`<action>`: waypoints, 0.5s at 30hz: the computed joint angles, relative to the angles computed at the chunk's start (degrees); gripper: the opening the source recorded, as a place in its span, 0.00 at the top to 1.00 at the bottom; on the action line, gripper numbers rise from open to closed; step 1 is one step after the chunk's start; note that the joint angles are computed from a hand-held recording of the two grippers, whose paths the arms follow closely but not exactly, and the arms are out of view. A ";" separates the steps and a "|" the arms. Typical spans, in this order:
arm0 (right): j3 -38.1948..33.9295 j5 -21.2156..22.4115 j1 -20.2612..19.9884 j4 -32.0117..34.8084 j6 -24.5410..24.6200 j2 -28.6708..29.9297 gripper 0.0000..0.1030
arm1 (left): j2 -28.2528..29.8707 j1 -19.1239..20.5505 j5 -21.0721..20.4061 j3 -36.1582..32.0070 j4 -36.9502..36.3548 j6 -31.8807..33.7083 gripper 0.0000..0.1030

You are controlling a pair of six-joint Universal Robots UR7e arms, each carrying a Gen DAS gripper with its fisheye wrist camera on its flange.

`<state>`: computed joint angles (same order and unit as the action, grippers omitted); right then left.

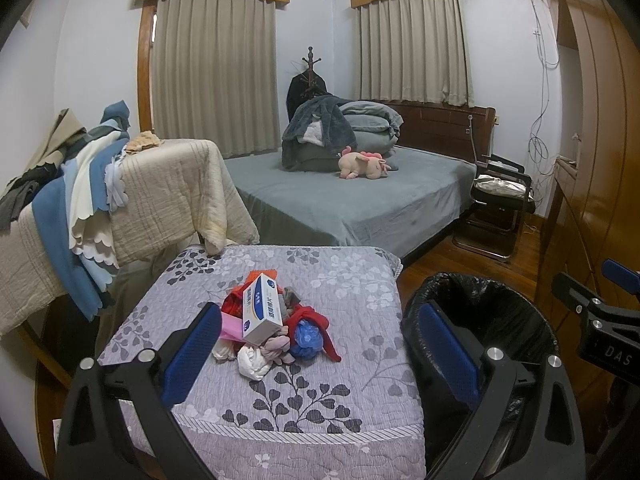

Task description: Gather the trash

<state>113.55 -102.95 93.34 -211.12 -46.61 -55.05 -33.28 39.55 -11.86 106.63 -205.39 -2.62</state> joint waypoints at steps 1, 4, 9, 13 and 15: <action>0.04 0.06 -0.01 -0.10 0.00 -0.01 0.05 | -0.01 0.01 -0.02 -0.01 0.01 0.01 0.06; 0.01 0.04 0.01 -0.06 -0.04 0.02 0.05 | -0.07 0.02 -0.03 0.04 0.28 -0.25 0.06; 0.03 -0.09 0.01 -0.02 0.02 0.00 0.05 | -0.02 0.01 0.00 0.01 0.21 -0.22 0.06; -0.01 -0.08 0.01 -0.06 0.01 0.11 0.05 | -0.18 0.03 -0.10 0.16 0.60 -0.58 0.06; -0.02 -0.01 -0.02 -0.09 -0.06 0.15 0.05 | -0.03 0.02 0.01 0.00 0.41 -0.38 0.06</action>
<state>113.53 -102.96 93.33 -211.21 -46.67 -54.90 -33.31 39.57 -11.84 106.64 -204.97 -3.00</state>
